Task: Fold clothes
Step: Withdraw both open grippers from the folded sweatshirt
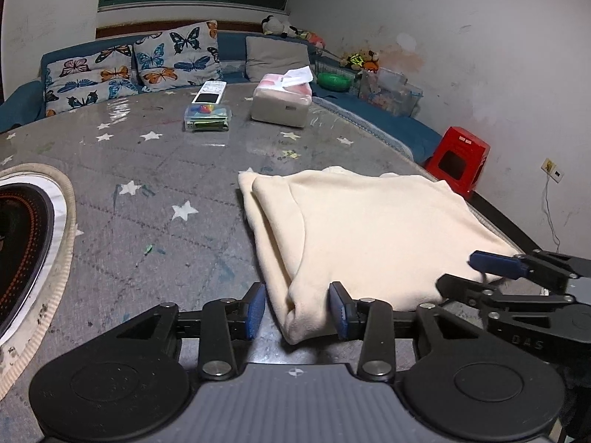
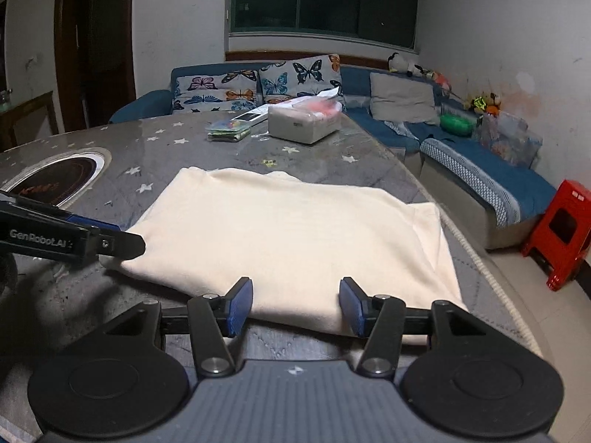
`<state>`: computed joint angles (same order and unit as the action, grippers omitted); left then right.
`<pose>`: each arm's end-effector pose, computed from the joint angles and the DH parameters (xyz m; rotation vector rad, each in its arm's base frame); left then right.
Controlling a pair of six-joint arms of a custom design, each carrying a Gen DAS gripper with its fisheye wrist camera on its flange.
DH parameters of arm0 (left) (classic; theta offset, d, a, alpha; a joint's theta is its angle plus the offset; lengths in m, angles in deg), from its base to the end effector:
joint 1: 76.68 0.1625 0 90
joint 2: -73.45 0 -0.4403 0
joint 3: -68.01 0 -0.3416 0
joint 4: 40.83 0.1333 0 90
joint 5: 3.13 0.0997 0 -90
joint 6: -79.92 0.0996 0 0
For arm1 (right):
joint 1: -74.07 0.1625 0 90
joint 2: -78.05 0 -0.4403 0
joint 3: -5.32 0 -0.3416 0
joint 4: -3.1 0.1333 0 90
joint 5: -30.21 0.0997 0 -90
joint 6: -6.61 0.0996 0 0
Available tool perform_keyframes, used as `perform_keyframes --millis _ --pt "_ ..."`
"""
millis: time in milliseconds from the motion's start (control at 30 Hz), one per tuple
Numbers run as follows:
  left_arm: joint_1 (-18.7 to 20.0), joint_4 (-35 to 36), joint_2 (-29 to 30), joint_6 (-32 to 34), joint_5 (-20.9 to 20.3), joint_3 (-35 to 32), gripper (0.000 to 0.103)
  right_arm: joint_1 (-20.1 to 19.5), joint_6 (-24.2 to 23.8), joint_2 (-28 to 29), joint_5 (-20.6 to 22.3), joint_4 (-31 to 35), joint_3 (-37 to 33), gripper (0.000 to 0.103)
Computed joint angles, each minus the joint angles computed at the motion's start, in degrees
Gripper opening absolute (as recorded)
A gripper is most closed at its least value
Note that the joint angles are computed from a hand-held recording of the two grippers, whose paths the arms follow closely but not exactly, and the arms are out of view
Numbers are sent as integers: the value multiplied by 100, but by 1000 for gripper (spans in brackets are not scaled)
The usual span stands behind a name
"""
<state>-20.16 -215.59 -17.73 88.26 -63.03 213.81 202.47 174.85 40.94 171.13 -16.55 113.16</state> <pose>-0.0227 -0.3665 0.2997 0.7581 2.5157 -0.8421 0.3083 -0.2989 -0.0058 0.6060 -2.1806 1.0122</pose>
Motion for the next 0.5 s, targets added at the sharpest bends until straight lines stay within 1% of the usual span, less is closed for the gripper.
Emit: perform_keyframes --millis 100,200,333,400,433,500 --pt "-54 -11 -85 9 -16 32 42 75 35 -117 46 -132 122 53" --pt "-66 -3 -49 17 52 60 43 -4 224 -33 125 118 65 53" --pt "-63 110 -138 -67 56 58 44 63 215 -66 122 26 135 56" --pt "-82 197 -202 -104 63 43 46 92 230 -90 112 20 147 66" --pt "-99 249 -236 -136 81 39 48 108 234 -94 110 28 144 68" --pt "-133 386 -320 -216 115 29 54 130 224 -87 135 -22 150 72"
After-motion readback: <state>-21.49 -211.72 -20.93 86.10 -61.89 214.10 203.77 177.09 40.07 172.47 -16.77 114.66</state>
